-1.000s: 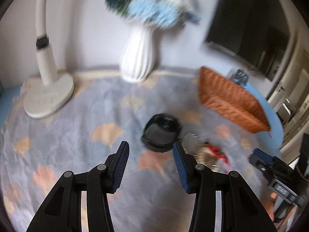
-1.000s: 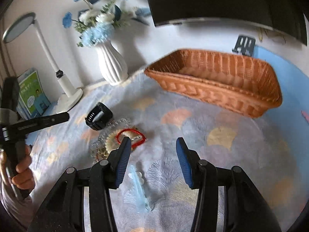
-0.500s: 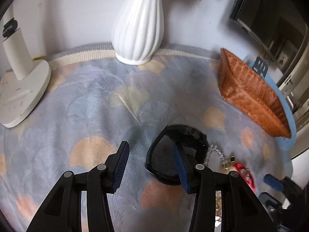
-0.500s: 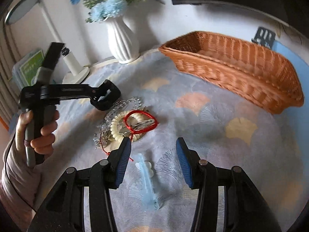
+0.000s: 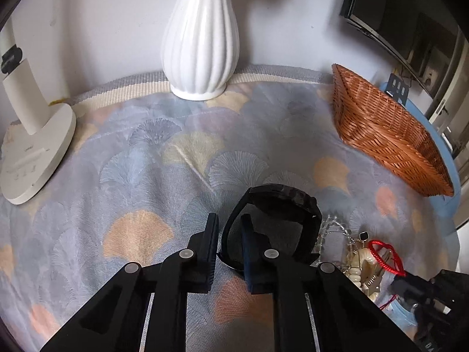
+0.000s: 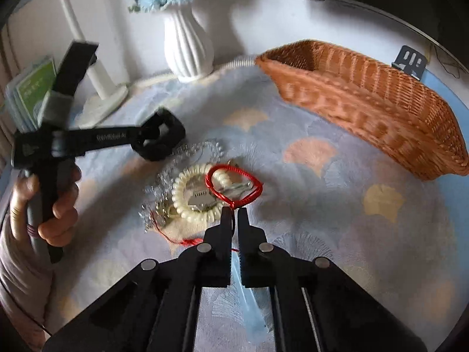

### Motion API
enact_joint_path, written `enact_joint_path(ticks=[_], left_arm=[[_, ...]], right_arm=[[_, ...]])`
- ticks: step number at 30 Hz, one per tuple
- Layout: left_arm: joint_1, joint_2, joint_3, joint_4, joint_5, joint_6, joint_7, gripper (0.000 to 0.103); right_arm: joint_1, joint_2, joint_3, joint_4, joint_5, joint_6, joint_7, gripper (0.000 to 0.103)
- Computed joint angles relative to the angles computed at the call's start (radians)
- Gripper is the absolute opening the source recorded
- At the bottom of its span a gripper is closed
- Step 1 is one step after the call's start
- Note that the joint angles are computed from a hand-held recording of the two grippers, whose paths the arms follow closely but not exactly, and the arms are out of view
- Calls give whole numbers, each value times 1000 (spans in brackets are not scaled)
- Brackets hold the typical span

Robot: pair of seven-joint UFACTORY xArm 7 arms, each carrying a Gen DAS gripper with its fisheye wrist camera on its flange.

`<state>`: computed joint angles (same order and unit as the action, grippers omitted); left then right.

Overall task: Organize jewelry
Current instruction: 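Grasp the black watch with left gripper while right grasps the red string bracelet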

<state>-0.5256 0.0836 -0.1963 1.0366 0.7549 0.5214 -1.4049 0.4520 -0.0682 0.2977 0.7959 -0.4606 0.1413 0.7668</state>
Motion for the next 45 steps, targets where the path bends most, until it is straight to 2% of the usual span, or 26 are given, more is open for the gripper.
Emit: enact_joint_path(ticks=[2,4,7,9,12,14,16,17,20,26,27,28,29,30,31,37,39,41,45], left_arm=[[4,-23,4,-24,22,-34,-30,10],[12,-49,3,-48,58,-61,-73,10],[26,-61,-10,-58,66,-62,-88,10],[36,-63,-14,-69,47,-83,-77,10],[43,-65,-19,-77,46,-94,-81,10],[46,-67,-21,-80,55,-103,-96,10],[50,-72,-21,-87,63,-119,-106,10],[51,-74,-22,-88,66,-121,-108,10],[57,-77,-25,-94,65,-133,-106,10],[60,-76,-28,-95,48,-142,-80,10],[60,-76,-29,-94,47,-145,-76,10],[60,-75,-29,-92,49,-145,-73,10],[58,-75,-30,-90,53,-142,-73,10],[57,-75,-31,-88,58,-139,-74,11],[56,-75,-31,-87,62,-139,-74,11],[61,-84,-30,-99,56,-153,-69,11],[64,-84,-31,-102,52,-158,-67,11],[65,-84,-31,-103,56,-158,-70,11],[68,-94,-34,-110,75,-158,-89,11]], right_arm=[[-5,-42,-1,-30,-3,-31,0,4],[23,-91,-25,-64,84,-77,-77,4],[119,-172,-100,-104,244,-117,-219,4],[103,-215,-83,-116,266,-120,-237,4],[53,-212,-40,-88,287,-53,-250,7],[21,-169,-6,-46,290,20,-253,16],[-20,-138,36,-37,245,34,-219,29],[-26,-122,42,-34,232,31,-211,30],[-17,-69,26,-12,240,57,-208,32],[33,12,-19,27,322,98,-301,32],[60,27,-40,38,348,101,-332,32],[46,38,-21,51,333,114,-325,27],[47,47,-19,64,281,130,-289,19],[51,48,-20,66,272,129,-285,4],[56,41,-23,59,291,113,-303,2],[75,-97,-41,-25,409,20,-395,1],[67,-134,-40,-34,416,25,-405,1],[5,-160,6,-34,347,54,-334,1],[36,-175,-23,-48,392,65,-372,1]])
